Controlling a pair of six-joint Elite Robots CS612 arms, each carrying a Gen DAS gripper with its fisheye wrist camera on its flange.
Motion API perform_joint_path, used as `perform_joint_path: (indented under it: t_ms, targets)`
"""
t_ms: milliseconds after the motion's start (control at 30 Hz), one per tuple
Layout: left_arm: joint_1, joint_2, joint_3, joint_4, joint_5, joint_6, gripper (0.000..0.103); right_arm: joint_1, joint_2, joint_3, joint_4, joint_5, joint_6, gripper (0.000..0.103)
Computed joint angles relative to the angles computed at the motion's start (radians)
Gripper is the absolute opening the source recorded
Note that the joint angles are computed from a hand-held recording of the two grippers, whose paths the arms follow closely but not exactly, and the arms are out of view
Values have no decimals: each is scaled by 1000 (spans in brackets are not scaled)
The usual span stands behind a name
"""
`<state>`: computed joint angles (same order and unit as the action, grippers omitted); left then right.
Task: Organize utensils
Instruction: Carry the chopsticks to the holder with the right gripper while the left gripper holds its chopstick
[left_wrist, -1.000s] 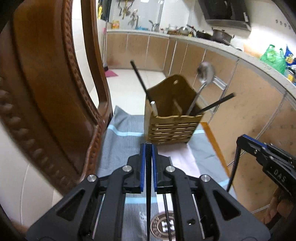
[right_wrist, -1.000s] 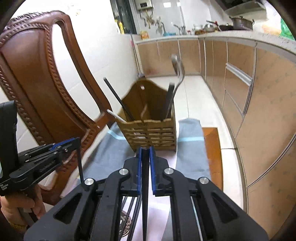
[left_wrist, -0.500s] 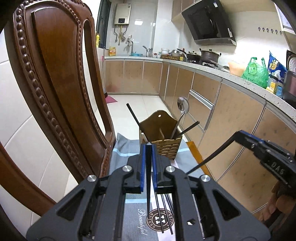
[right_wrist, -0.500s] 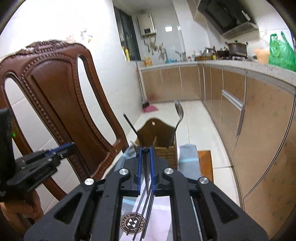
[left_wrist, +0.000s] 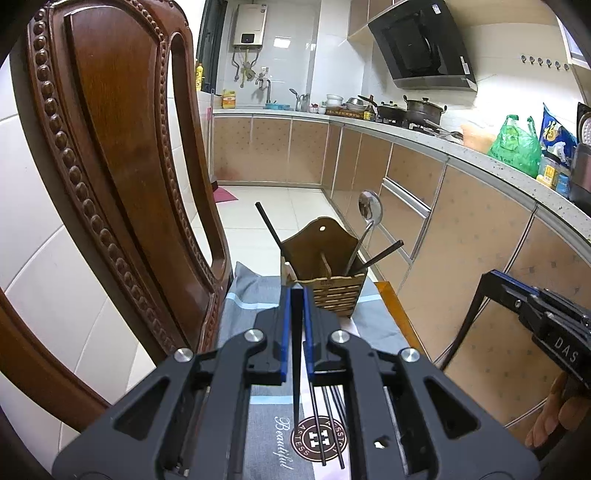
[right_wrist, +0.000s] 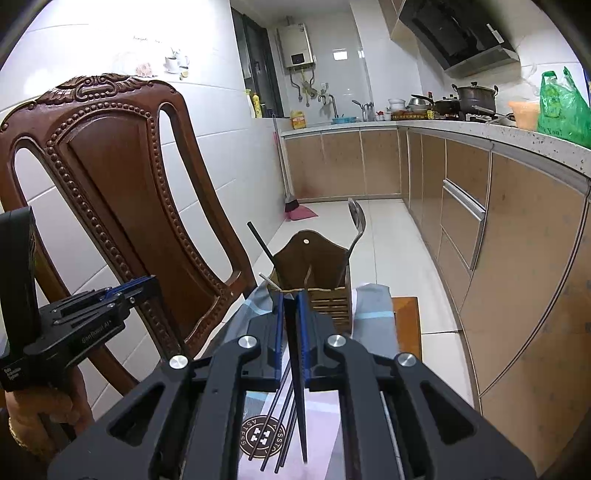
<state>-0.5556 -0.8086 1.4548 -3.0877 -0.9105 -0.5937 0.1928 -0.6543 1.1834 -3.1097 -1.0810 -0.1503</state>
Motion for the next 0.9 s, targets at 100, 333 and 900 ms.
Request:
perform_joint_path:
  t_ms: [100, 333, 900]
  targets:
    - [0, 3, -4, 0, 0, 3, 7, 0, -2, 4, -1, 0, -4, 8]
    - [4, 5, -5, 0, -5, -9, 7, 1, 2, -1, 8, 3, -10, 8]
    - [28, 3, 10, -9, -36, -50, 7, 30, 45, -172, 82, -22, -17, 5]
